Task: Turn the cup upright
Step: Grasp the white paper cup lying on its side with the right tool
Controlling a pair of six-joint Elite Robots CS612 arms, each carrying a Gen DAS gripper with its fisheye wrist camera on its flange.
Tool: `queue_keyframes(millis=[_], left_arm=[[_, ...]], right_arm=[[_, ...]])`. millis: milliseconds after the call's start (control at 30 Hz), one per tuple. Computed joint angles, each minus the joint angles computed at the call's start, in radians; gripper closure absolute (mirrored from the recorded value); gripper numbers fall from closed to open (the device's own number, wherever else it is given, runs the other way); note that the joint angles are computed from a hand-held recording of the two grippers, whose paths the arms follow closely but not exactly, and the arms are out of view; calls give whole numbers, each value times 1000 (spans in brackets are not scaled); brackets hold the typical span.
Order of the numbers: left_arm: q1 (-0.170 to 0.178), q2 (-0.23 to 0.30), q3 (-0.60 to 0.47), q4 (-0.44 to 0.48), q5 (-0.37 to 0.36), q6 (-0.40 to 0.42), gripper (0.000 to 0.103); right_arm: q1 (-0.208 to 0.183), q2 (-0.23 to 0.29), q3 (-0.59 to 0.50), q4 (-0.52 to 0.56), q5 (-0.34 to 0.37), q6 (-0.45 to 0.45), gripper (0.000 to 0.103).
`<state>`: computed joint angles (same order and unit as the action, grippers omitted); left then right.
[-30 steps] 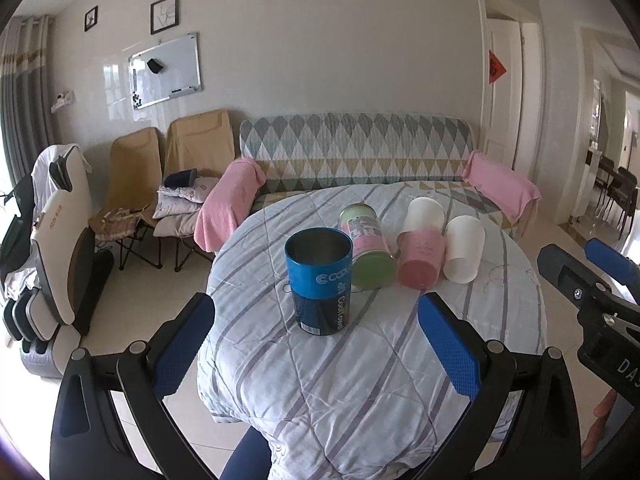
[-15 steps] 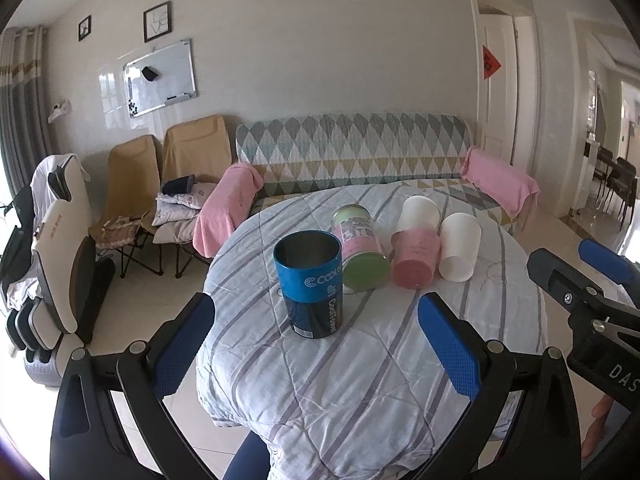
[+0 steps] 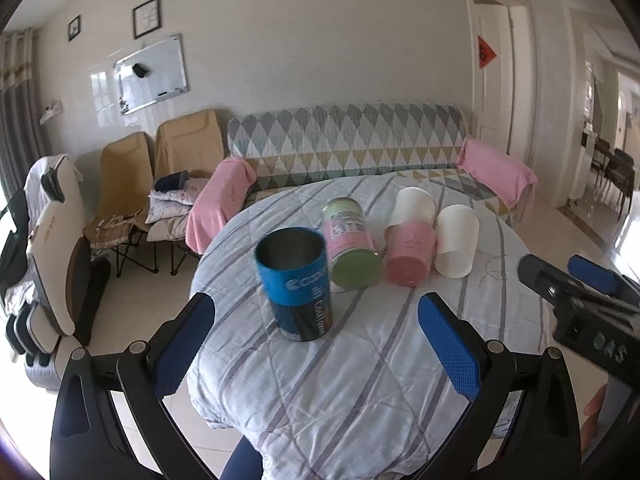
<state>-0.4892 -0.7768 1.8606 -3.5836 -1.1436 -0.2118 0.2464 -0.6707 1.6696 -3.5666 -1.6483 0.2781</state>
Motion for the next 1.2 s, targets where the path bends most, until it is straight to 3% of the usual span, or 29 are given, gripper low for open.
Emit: queue_keyframes(millis=[200, 333, 500, 800, 1133, 1200], left_arm=[[-9, 21, -65, 41, 6, 52, 0], [-13, 47, -144, 136, 36, 75, 0], [-12, 85, -257, 288, 46, 114, 0], [-11, 140, -385, 395, 57, 173, 0], [-13, 169, -426, 397, 71, 225, 0], [-12, 170, -427, 399, 65, 222, 0]], right_arm=[[-43, 13, -45, 99, 104, 149, 16], [-73, 35, -102, 192, 202, 225, 16], [-98, 75, -172, 265, 286, 283, 16], [-142, 154, -304, 381, 413, 363, 16], [-168, 223, -393, 408, 538, 397, 16], [-171, 233, -398, 377, 554, 401, 24]])
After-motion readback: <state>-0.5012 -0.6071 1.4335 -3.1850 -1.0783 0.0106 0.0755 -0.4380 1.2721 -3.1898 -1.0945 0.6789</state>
